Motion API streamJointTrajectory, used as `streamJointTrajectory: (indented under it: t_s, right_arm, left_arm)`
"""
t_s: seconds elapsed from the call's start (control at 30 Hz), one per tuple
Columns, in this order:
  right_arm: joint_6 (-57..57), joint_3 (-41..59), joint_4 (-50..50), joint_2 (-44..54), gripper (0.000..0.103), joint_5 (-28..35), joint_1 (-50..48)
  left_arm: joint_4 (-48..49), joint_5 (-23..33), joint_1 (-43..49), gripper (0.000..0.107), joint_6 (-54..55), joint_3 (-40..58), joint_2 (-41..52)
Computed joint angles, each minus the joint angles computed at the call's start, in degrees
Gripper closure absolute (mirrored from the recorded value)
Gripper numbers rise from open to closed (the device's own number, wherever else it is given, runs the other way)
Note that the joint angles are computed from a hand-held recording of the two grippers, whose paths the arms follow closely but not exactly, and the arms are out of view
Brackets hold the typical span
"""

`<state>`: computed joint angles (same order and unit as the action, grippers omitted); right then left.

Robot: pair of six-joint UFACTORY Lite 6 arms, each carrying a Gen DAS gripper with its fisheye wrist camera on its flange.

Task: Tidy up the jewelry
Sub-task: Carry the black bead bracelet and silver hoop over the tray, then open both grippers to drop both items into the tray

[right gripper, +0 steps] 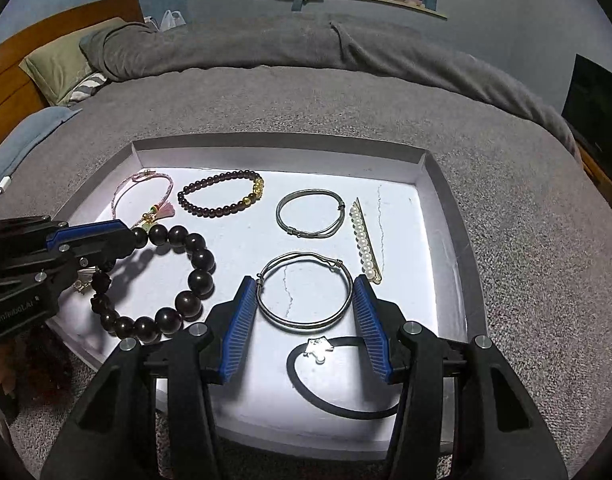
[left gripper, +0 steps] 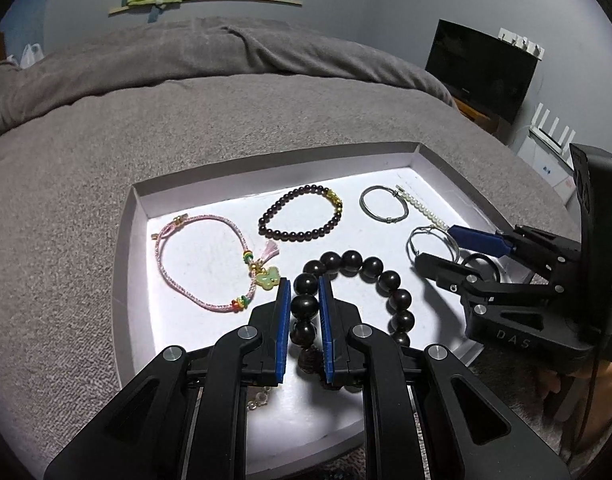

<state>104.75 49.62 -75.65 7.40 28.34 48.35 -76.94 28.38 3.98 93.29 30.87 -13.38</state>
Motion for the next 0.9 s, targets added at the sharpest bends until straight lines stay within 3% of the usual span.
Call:
streamJointTrajectory:
  t_s: [0.37,0.43,0.5,0.57,0.63,0.7,0.8,0.83,0.9]
  right_arm:
    - [3.06,-1.09,-2.29,-1.20,0.052,0.33,0.22]
    - [4.29,-2.03,-3.17,-2.60,0.051,0.84,0.61]
    - [5.27,-2.87,-3.66,-4.08,0.043,1.54,1.17]
    - [5.84,-3.60,-3.88,-5.55,0.042,2.06,1.64]
    - [6.53,-4.23,-4.04,-7.16,0.038,2.63,2.19]
    - [7.19,-4.79,-4.28,-8.66,0.029,3.56,2.90]
    - [6.91,-5.07,-3.45,-10.69,0.028,5.33,4.28]
    - [7.16,-5.24,-3.34,-11.31,0.026,5.88,4.73]
    - [8.15,-5.90,-3.53,-12.62,0.013,7.06,5.58]
  left_arm:
    - [-0.18,-1.72,-0.49,0.091,-1.29,0.24,0.07]
    - [-0.66,-1.28,0.21,0.079,-1.06,-0.01,-0.96]
    - [-0.95,-1.11,0.86,0.077,-1.09,-0.21,-2.24]
    - [-0.30,-1.15,1.33,0.076,-1.98,-0.30,-3.46]
    - [0.32,-1.99,1.63,0.057,-3.23,-0.87,-5.54]
    - [0.38,-1.86,2.49,0.047,-3.44,-2.25,-9.08]
    - [4.71,-1.27,3.36,0.044,-7.70,-3.38,-14.21]
    - [5.83,-1.37,3.51,0.038,-9.03,-3.57,-15.36]
    - [7.46,-0.37,5.27,0.030,-10.92,-4.61,-18.82]
